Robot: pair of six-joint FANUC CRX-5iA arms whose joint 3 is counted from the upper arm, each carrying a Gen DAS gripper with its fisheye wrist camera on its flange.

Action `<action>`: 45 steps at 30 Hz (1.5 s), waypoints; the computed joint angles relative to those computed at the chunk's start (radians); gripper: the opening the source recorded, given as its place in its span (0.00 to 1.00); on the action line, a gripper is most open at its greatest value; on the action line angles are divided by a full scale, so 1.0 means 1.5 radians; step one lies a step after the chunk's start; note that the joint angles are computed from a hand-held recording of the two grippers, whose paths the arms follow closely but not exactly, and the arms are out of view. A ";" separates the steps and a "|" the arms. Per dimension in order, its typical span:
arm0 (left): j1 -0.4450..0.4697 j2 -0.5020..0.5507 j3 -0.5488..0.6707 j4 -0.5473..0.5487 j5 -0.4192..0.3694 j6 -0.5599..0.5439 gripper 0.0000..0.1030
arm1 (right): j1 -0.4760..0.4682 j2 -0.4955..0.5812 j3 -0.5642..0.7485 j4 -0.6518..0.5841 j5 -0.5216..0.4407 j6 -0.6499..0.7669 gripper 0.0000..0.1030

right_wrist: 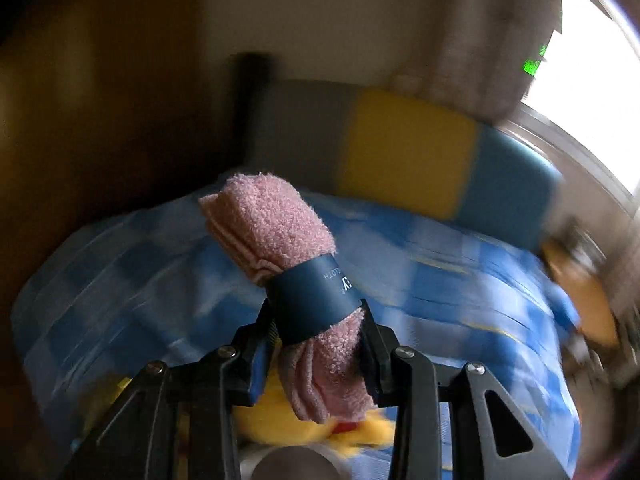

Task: Organize soft objects

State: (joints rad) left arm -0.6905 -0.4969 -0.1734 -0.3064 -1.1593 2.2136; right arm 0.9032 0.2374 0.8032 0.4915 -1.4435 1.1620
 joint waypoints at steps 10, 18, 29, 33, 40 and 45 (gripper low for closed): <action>0.027 -0.047 -0.007 -0.048 -0.058 0.047 0.79 | 0.123 -0.036 -0.180 -0.165 0.009 0.046 0.36; 0.009 -0.058 -0.007 -0.079 -0.097 0.086 0.80 | 0.131 -0.026 -0.269 -0.257 0.058 -0.081 0.39; -0.012 -0.056 0.003 -0.097 -0.103 0.099 0.80 | 0.163 -0.109 -0.362 -0.232 0.135 -0.166 0.61; -0.035 -0.047 0.014 -0.107 -0.106 0.105 0.80 | 0.185 -0.173 -0.432 -0.181 0.181 -0.205 0.61; -0.075 -0.026 0.034 -0.119 -0.107 0.108 0.80 | 0.236 -0.288 -0.554 -0.092 0.207 -0.271 0.61; -0.105 -0.004 0.053 -0.127 -0.105 0.101 0.80 | 0.267 -0.369 -0.633 -0.037 0.192 -0.341 0.61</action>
